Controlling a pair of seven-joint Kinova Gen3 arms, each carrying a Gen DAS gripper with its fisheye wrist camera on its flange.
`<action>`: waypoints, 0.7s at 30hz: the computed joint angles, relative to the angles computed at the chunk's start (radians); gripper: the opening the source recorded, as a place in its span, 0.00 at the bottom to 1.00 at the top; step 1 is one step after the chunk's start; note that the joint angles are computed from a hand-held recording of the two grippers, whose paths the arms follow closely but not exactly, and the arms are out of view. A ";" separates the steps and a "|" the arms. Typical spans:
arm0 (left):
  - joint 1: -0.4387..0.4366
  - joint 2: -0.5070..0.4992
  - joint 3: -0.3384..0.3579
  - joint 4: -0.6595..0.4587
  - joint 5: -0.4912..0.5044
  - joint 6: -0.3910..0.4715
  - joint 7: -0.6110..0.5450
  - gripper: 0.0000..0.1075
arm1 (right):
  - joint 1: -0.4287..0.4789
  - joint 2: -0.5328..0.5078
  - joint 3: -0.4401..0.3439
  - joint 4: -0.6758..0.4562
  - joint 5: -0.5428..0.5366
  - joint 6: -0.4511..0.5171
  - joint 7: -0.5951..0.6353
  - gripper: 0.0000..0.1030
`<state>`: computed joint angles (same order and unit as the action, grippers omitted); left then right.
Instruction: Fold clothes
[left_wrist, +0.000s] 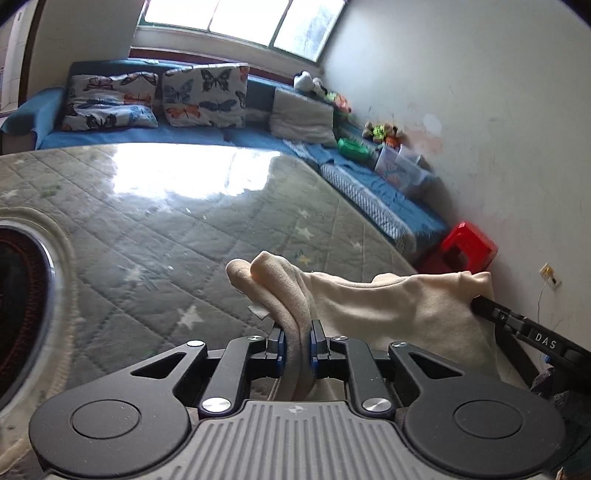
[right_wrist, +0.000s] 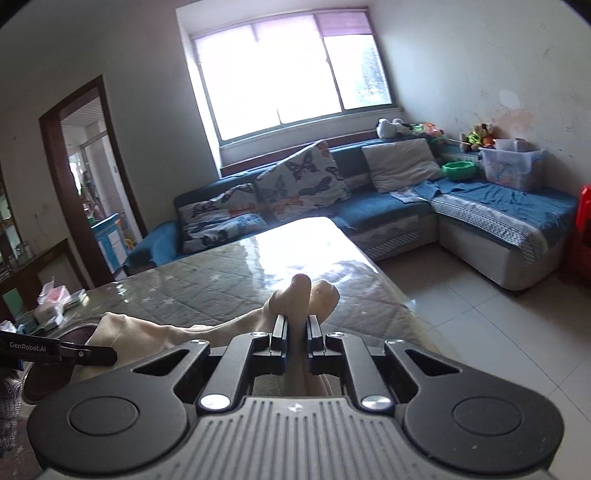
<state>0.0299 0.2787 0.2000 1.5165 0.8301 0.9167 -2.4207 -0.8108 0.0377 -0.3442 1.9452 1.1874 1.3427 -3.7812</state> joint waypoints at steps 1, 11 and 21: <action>0.009 0.002 0.000 0.002 -0.011 -0.008 0.004 0.13 | 0.003 -0.002 0.003 0.010 -0.007 -0.003 -0.010 0.08; 0.057 0.013 -0.002 0.003 -0.130 -0.063 0.074 0.17 | 0.042 -0.008 0.022 0.073 -0.046 -0.050 -0.084 0.05; 0.072 -0.042 -0.004 0.076 -0.206 -0.174 0.096 0.49 | 0.014 0.030 0.011 0.035 -0.058 -0.006 -0.059 0.23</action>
<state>0.1015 0.2369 0.1955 1.5921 0.6243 0.7428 -2.3247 -0.7971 0.0676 -0.3330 1.9804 1.1293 1.3371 -3.8400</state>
